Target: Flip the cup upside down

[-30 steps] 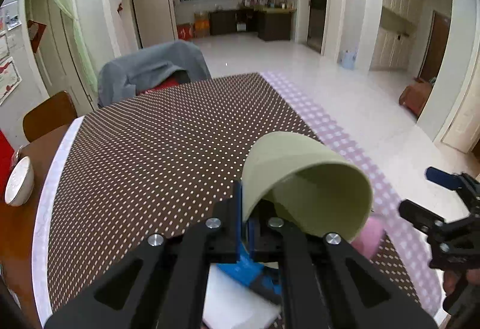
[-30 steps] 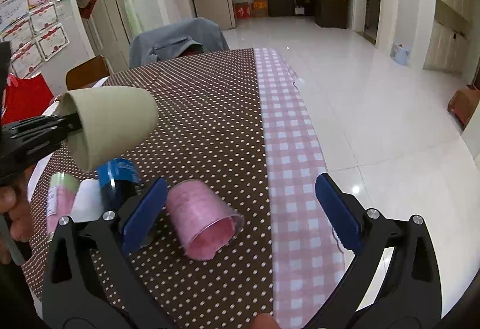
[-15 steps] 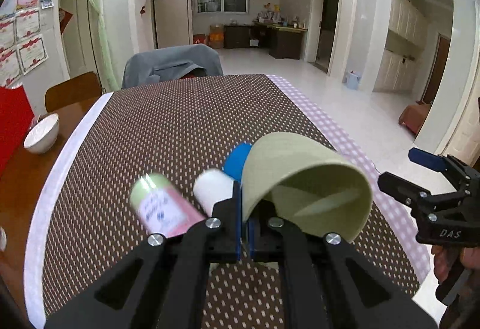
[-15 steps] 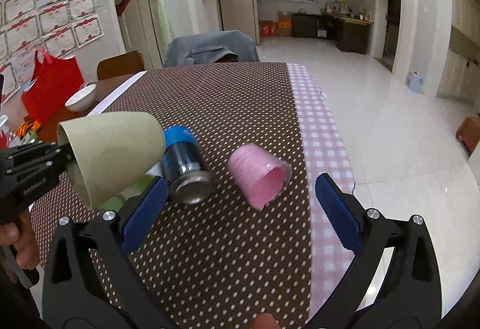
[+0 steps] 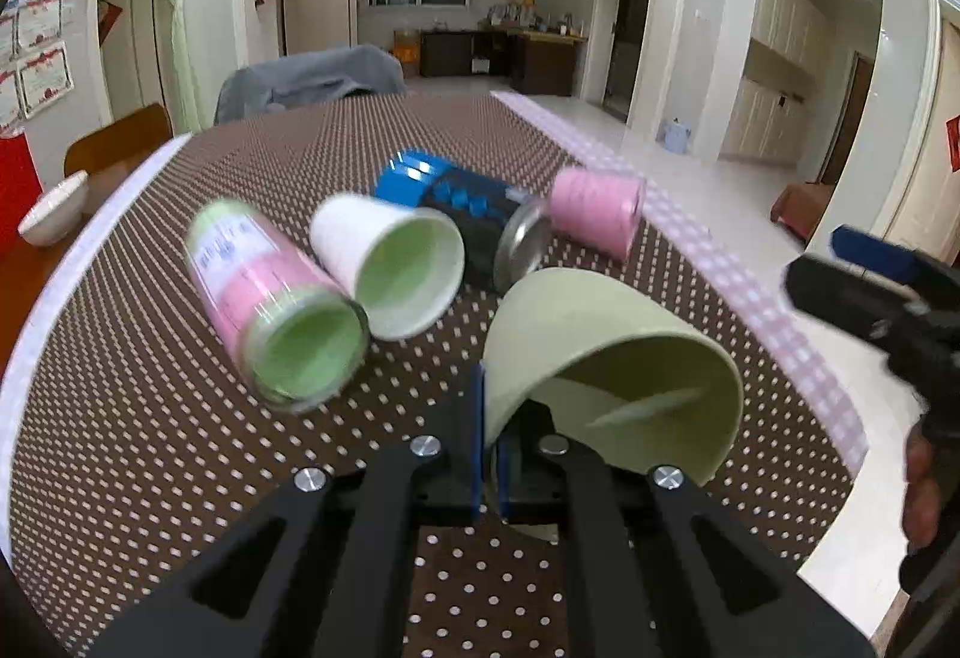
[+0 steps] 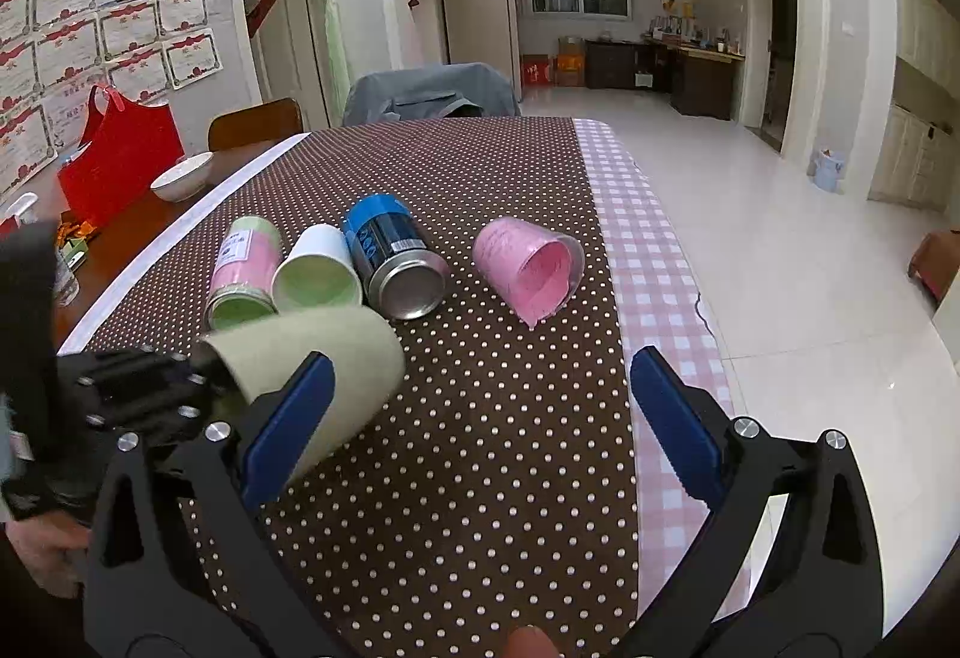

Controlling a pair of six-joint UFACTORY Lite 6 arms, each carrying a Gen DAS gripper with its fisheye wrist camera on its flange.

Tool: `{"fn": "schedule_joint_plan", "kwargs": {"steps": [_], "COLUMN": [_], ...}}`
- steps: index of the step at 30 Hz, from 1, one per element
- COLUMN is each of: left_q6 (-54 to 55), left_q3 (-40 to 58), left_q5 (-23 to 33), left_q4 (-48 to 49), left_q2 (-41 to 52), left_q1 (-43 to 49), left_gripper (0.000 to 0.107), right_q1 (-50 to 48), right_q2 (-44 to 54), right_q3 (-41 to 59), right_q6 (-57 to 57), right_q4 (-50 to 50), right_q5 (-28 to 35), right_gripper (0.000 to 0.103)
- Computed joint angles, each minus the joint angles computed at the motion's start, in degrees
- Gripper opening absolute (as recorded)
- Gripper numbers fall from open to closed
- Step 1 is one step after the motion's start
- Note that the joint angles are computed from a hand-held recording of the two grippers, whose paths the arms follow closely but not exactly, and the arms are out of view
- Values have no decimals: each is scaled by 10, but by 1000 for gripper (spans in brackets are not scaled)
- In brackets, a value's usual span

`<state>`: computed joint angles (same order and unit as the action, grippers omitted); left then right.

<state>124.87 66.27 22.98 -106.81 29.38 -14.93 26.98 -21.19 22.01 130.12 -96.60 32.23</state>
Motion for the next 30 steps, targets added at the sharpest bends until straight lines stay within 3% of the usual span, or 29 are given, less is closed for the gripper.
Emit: {"fn": "schedule_joint_plan", "kwargs": {"steps": [3, 4, 5, 7, 14, 19, 30], "left_q6": [54, 70, 103, 165, 139, 166, 107], "left_q3": [-5, -12, -27, -60, -101, -142, -196], "left_q5": [17, 16, 9, 6, -5, -21, -32], "left_q4": [-45, -61, -95, -159, -128, -144, -86], "left_q2": [12, 6, -5, -31, -80, -131, -227], "left_q1": [9, 8, 5, 7, 33, 52, 96], "left_gripper": [6, 17, 50, 87, 94, 94, 94], "right_q1": [17, 19, 23, 31, 55, 60, 88], "right_q2": [1, -2, -2, -1, 8, -1, -29], "right_q3": [-8, -11, -12, -13, -5, -1, -9], "right_q6": [10, 10, 11, 16, 8, -17, -48], "right_q4": [3, 3, 6, 5, 17, 34, 63], "right_q5": [12, 12, 15, 19, 29, 32, 45], "right_gripper": [97, 97, 97, 97, 97, 97, 97]}}
